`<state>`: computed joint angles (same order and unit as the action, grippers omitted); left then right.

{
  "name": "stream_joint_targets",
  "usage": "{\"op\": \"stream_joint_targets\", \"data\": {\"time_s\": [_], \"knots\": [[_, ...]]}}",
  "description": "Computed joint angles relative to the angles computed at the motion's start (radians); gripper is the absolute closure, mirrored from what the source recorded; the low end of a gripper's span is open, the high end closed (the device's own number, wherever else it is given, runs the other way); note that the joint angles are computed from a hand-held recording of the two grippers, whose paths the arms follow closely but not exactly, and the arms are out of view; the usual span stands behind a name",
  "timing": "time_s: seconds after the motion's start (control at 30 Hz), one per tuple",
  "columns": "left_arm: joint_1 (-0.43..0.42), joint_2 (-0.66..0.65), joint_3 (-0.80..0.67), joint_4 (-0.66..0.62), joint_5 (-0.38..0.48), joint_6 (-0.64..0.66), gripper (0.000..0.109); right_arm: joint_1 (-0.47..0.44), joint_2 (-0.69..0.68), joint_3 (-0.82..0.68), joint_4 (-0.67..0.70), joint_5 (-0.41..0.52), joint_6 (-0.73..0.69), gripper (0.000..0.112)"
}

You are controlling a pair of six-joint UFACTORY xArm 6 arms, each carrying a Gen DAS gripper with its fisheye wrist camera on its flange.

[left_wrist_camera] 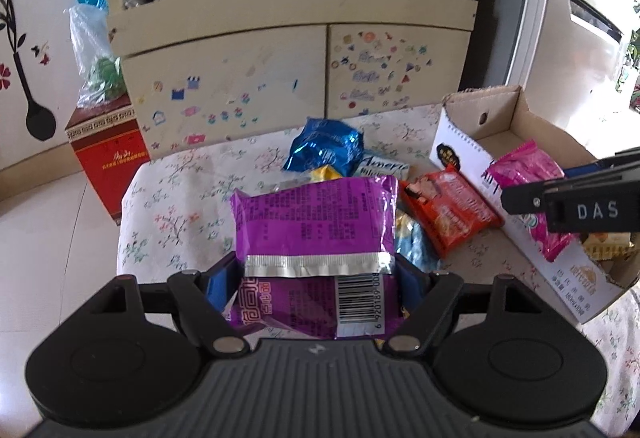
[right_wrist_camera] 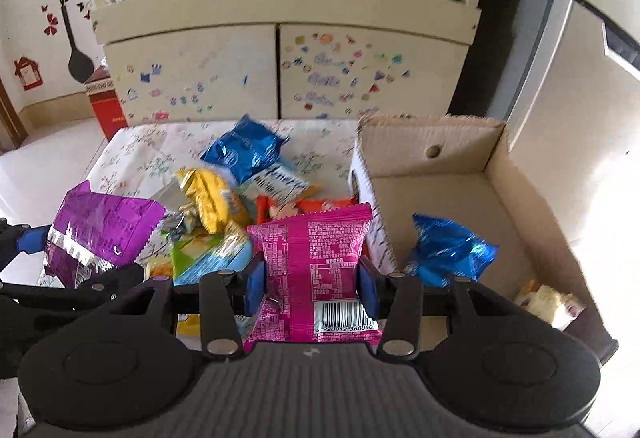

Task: Organize snacks
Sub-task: 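Carry the pink packet and purple bag into the box and release both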

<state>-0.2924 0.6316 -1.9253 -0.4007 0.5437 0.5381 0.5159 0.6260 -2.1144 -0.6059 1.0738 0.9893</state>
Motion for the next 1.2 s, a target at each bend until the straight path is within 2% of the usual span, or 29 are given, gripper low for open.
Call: {"op": "stream_joint_targets", "data": {"time_s": [0.23, 0.63, 0.87, 1.13, 1.2], "knots": [[-0.028, 0.001, -0.012, -0.044, -0.049, 0.038, 0.031, -0.014, -0.083, 0.102, -0.071, -0.031, 0.064, 0.059], [-0.094, 0.040, -0.121, -0.231, 0.020, 0.165, 0.031, -0.088, -0.312, 0.381, -0.178, -0.142, 0.304, 0.059], [-0.124, 0.105, -0.246, -0.279, 0.110, 0.191, 0.031, -0.119, -0.420, 0.523, -0.190, -0.178, 0.462, 0.059], [-0.148, 0.233, -0.455, -0.272, 0.225, 0.159, 0.031, -0.149, -0.463, 0.588, -0.156, -0.216, 0.550, 0.059], [-0.155, 0.256, -0.490, -0.275, 0.251, 0.158, 0.031, -0.152, -0.467, 0.590, -0.154, -0.201, 0.570, 0.059]]}}
